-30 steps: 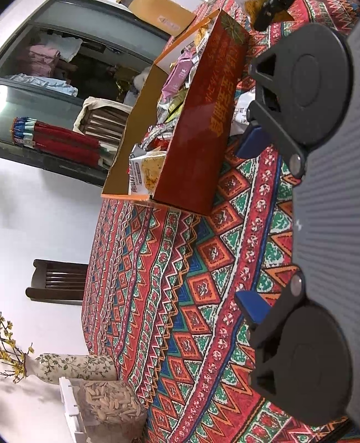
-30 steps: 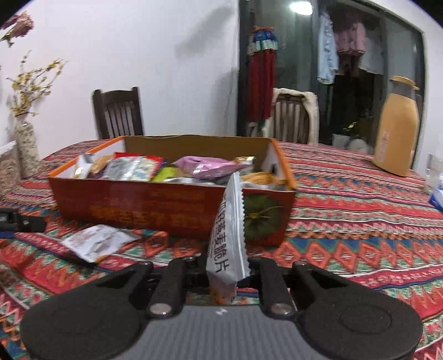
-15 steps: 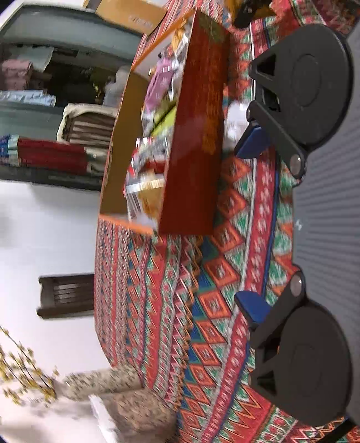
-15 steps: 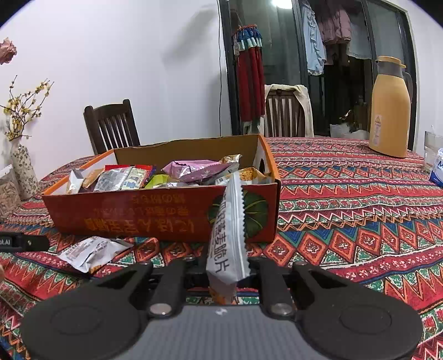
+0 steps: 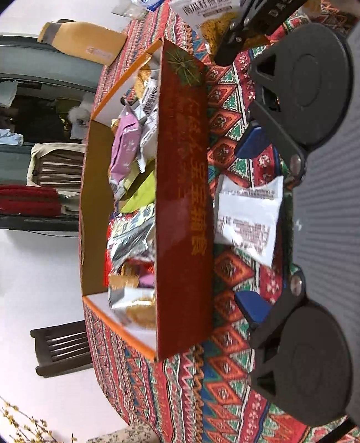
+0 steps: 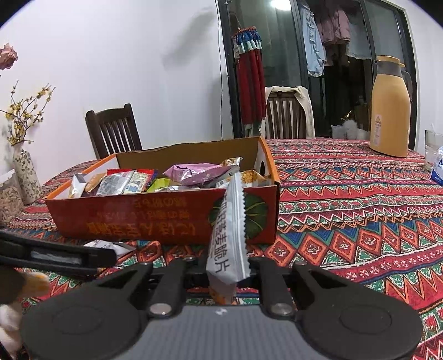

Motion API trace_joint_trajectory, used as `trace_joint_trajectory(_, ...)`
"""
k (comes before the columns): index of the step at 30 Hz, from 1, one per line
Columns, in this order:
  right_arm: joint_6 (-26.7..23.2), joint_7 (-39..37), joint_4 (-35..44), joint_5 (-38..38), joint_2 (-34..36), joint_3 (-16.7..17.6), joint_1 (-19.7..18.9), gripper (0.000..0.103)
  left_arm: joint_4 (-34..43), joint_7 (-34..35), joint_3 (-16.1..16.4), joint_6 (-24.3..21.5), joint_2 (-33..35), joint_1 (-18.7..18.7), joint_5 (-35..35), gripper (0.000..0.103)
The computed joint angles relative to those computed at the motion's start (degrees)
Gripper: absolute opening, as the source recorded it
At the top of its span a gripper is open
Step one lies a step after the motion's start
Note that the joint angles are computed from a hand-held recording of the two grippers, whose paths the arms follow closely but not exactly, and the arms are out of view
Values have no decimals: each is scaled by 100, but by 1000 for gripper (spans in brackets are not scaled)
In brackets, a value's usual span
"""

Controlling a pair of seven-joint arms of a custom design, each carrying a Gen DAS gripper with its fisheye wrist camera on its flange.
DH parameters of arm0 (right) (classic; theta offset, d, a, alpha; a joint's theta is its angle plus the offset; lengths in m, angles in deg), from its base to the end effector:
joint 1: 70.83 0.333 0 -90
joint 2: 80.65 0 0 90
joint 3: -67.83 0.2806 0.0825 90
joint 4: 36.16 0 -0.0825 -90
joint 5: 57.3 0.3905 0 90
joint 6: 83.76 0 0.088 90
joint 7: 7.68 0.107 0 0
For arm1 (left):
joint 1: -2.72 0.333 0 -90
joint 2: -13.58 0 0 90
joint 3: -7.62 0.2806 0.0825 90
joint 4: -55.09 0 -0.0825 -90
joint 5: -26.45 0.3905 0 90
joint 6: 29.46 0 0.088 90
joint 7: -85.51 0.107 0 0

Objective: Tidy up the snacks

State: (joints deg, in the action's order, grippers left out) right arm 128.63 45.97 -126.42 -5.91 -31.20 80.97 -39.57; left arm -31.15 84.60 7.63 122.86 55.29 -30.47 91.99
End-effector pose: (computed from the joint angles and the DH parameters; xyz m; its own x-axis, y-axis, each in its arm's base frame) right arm 0.5717 0.3673 0.2209 0.2246 -0.9666 -0.1235 -0.4989 -0.0051 -0.8666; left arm 0.5894 -0.4162 0.2383 0.0652 -0.9978 0.0148 -0.6941 -0.0559 -0.7177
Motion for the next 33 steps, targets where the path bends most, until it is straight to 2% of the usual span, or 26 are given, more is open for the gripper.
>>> trace_joint_trajectory(2,8,29,-8,-50,2,13,-15,15,131,52,2,-22,117,1,-33,103)
trace_joint_trajectory(3,12,47,-17,-88,3,21,-25,15,143,64,0,-4,137,8,-56,100)
trace_joint_trajectory(4,19,63,-31,-123,0,28,-31,15,159,105,-14,36,160,35,-100,91)
trace_joint_trajectory(5,20,77,-43,-151,-3,33,-38,15,167,94,16,38,169,8,-80,89)
trace_joint_trajectory(7,2,71,-24,-143,5,18,-19,15,107,-81,129,202,141,-61,127,69)
trace_joint_trajectory(8,-4,78,-31,-151,1,20,-23,15,45,-184,175,340,103,-75,253,62)
trace_joint_trajectory(9,-16,83,-33,-156,-2,19,-26,15,6,-282,215,437,79,-94,372,49)
trace_joint_trajectory(14,-54,208,-109,-337,-32,60,-99,15,-101,-772,311,624,1,-149,812,45)
trace_joint_trajectory(18,-135,379,-186,-552,-64,115,-197,15,-235,-1175,330,606,-122,-185,1209,44)
trace_joint_trajectory(21,-498,294,-46,-233,-74,-85,-58,15,-333,-1420,304,511,-227,-199,1498,44)
trace_joint_trajectory(24,-587,267,37,-135,-45,-175,25,15,-490,-1848,279,395,-387,-226,1906,43)
trace_joint_trajectory(33,-632,287,80,-114,-19,-239,75,15,-1162,-2860,-103,225,-950,53,2966,43)
